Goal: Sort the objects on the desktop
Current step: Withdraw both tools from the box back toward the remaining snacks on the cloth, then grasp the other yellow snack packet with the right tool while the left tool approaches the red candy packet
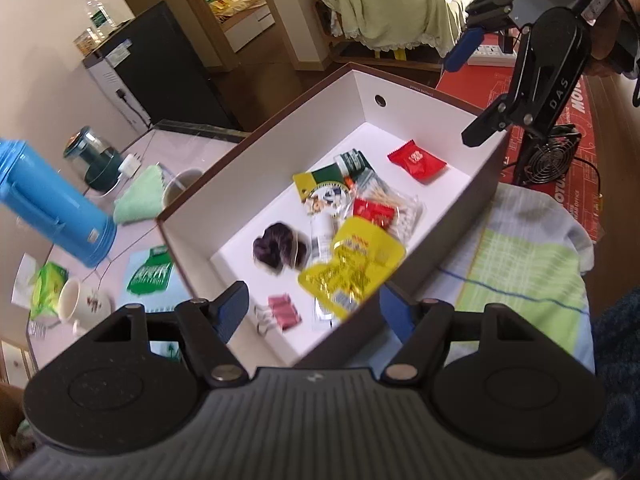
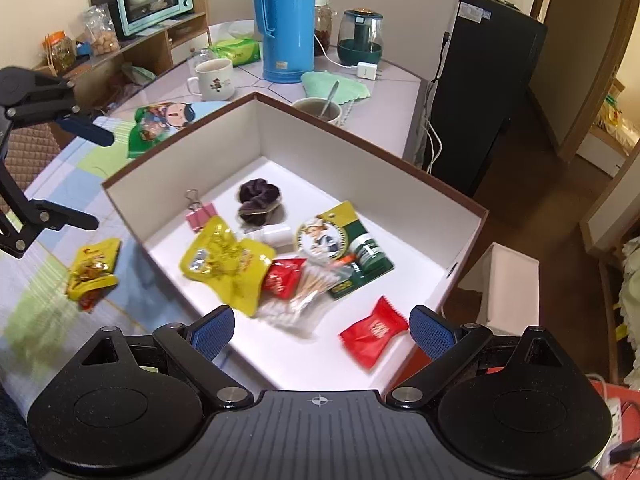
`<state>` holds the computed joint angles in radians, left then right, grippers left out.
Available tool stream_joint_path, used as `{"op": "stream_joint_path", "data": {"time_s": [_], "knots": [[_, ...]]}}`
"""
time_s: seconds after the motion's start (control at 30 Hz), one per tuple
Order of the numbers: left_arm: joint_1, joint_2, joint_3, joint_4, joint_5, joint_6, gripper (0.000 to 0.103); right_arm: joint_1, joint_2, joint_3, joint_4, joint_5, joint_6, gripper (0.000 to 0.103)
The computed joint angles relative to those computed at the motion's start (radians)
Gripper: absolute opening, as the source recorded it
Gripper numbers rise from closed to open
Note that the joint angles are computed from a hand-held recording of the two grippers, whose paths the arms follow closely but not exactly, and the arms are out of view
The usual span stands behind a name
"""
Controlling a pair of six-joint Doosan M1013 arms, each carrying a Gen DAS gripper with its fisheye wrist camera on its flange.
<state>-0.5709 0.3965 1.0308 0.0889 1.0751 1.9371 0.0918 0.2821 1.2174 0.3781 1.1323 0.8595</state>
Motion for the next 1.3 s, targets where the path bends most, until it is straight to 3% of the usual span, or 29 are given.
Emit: {"op": "stream_joint_path", "data": {"time_s": [0.3,0.6,0.83,1.3], "knots": [[0.045,-0.133,0.191,-0.006,-0.039,-0.107,0.075,0.038,-0.065,0.086,0.078,-0.021,0.024,0.097],[0.104,-0.222,0.336,-0.012,-0.050,-0.277,0.075,0.118,-0.079,0.149,0.117,-0.018,0.091,0.097],[0.136,-0.250,0.409,-0.037,-0.052,-0.360,0.075,0.181,-0.049,0.171,0.131,0.000,0.142,0.096],[0.182,-0.246,0.448,-0.088,-0.026,-0.426,0.075,0.247,0.059,0.111,0.165,0.058,0.169,0.096]]}}
